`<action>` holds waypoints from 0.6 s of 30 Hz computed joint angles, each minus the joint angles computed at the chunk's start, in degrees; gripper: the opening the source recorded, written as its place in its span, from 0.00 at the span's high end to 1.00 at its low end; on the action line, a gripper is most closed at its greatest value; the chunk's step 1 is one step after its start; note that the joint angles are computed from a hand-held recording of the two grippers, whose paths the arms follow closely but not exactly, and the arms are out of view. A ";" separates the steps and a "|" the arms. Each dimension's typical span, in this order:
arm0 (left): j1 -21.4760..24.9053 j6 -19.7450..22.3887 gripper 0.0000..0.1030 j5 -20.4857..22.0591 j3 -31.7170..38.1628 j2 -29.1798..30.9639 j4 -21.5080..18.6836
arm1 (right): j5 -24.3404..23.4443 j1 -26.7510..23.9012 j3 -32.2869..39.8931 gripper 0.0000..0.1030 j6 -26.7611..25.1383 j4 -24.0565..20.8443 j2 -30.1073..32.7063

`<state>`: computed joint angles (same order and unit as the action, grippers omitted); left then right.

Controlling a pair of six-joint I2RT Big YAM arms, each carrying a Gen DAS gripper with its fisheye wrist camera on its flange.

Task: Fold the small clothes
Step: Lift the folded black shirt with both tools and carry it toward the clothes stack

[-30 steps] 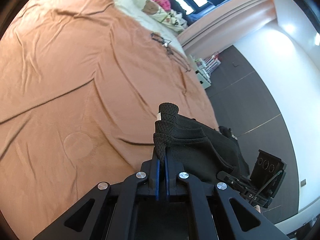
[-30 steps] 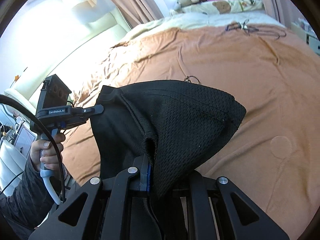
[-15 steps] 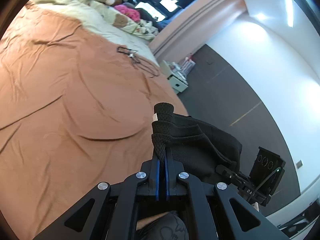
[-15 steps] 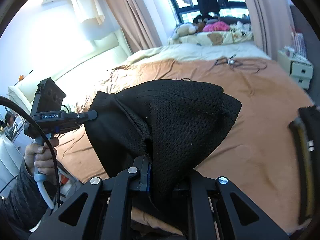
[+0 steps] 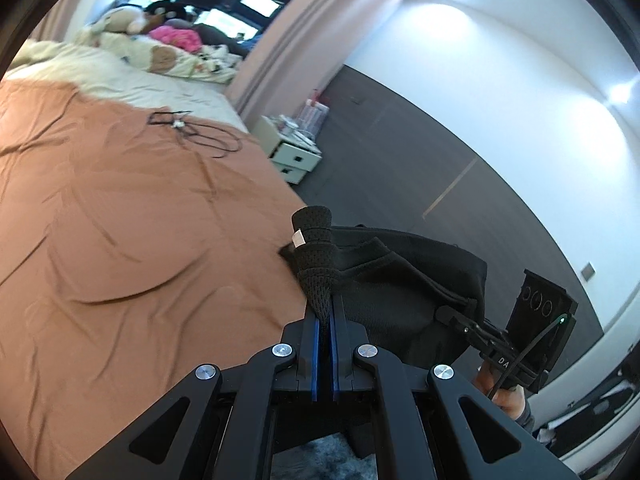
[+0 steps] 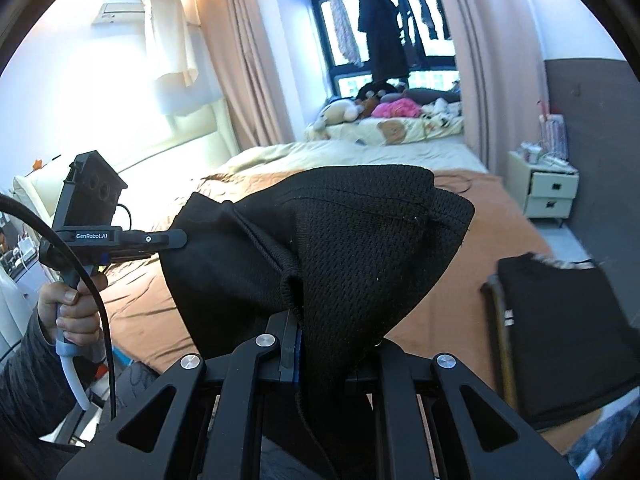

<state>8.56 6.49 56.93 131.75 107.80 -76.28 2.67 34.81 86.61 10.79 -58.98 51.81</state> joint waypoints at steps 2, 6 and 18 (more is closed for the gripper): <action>-1.91 -0.62 0.96 -0.75 0.57 -0.15 0.43 | 1.96 0.45 -0.97 0.92 0.08 -0.63 -2.33; -5.43 -1.88 0.96 -1.09 2.45 0.22 1.43 | 7.65 3.03 -1.59 0.92 0.59 -2.70 -6.02; -16.90 -4.12 0.96 -1.42 20.99 9.70 -1.73 | 27.50 15.03 -0.59 0.92 2.18 -7.04 -9.36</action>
